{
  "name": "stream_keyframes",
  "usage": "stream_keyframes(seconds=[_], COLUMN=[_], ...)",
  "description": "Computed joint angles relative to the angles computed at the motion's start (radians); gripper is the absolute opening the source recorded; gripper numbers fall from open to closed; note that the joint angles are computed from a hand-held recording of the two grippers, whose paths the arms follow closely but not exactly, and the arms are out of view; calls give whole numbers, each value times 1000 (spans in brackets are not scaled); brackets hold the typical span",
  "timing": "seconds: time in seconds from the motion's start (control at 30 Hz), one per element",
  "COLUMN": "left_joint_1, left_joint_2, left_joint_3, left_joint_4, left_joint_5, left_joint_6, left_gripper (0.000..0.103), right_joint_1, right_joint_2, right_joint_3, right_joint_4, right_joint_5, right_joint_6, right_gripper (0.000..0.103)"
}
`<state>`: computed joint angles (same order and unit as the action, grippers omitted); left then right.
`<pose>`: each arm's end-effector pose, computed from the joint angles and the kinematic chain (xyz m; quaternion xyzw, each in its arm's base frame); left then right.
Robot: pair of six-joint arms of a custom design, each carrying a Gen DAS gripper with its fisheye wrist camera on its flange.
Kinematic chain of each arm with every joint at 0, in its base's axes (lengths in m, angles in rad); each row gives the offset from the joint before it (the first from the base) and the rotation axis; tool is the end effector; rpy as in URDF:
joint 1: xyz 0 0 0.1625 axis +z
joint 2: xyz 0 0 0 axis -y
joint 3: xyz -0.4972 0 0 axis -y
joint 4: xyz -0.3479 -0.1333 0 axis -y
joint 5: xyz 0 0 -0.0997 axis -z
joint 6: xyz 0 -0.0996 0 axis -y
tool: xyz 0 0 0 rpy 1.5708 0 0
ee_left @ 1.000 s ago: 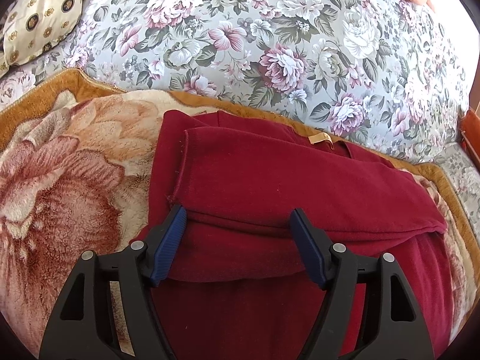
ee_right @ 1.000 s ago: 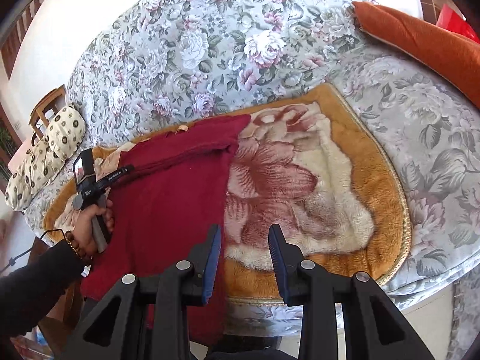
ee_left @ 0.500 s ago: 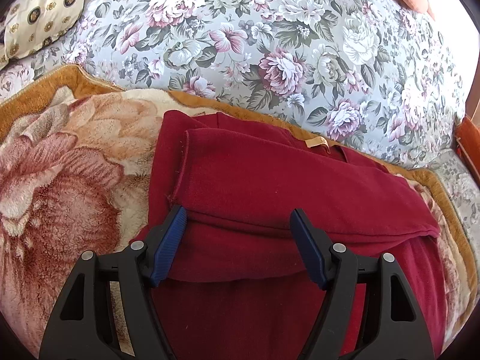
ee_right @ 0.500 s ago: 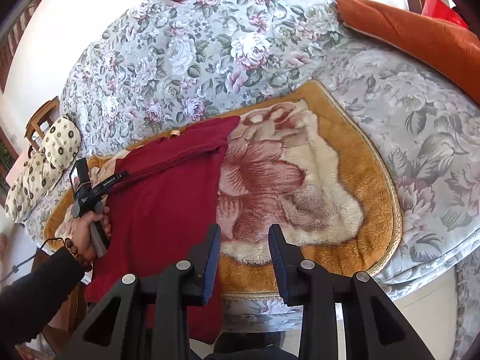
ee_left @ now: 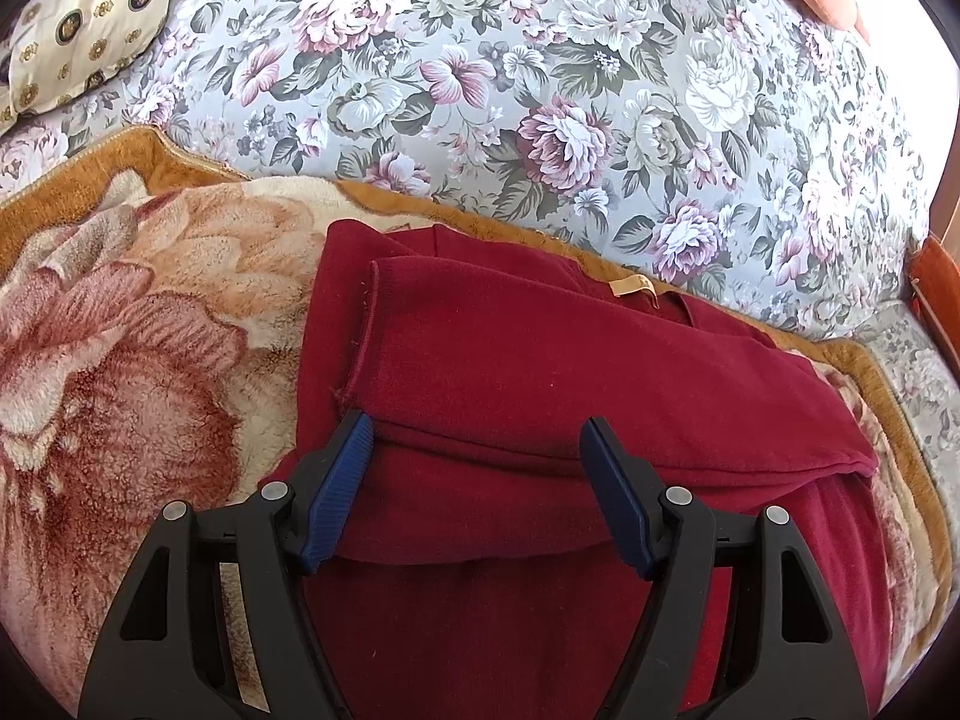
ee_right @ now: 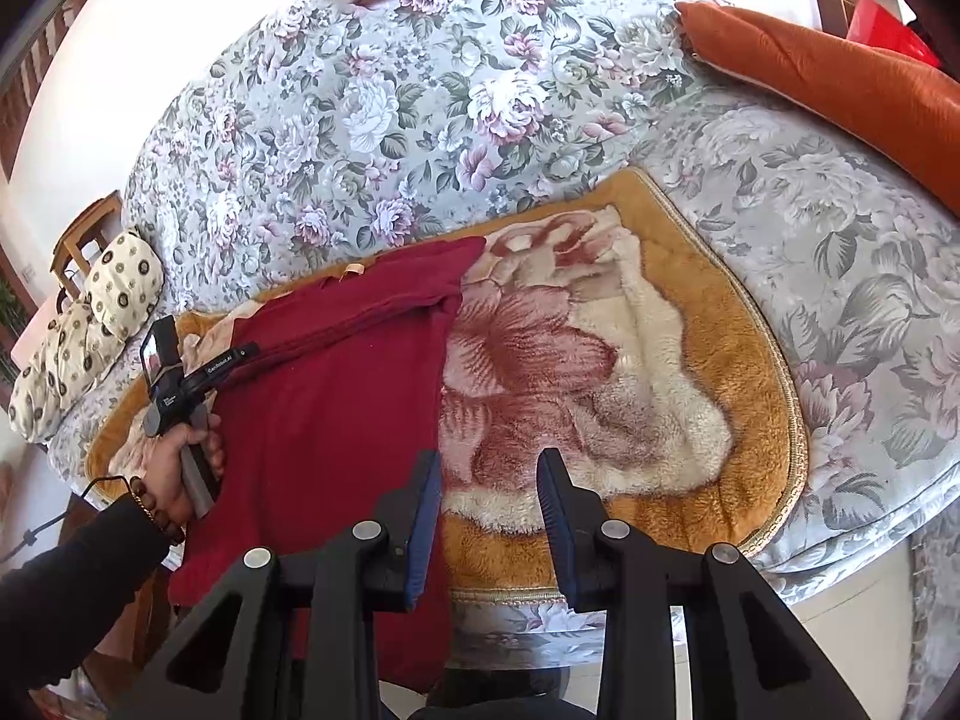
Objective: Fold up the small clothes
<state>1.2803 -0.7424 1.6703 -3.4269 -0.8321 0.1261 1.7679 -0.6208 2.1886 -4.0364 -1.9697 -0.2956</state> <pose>-0.0067 -0.7220 0.2559 0.0143 0.8493 -0.4425 0.2875 0.1984 -0.5104 0.1246 0.1320 -0.8774 0.4161 0.1992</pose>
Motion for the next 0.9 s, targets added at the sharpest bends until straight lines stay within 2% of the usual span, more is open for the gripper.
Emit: stream_keyframes(seconds=[0.9], left_joint_1=[4], left_joint_2=[-5], left_joint_3=[2], left_joint_4=[1], left_joint_5=[-11], left_joint_6=[8], left_gripper=[72], right_joint_1=[4], right_joint_2=[-2], right_joint_3=[0], right_joint_4=[7], right_joint_5=[-15], right_joint_6=[-9], right_gripper=[31])
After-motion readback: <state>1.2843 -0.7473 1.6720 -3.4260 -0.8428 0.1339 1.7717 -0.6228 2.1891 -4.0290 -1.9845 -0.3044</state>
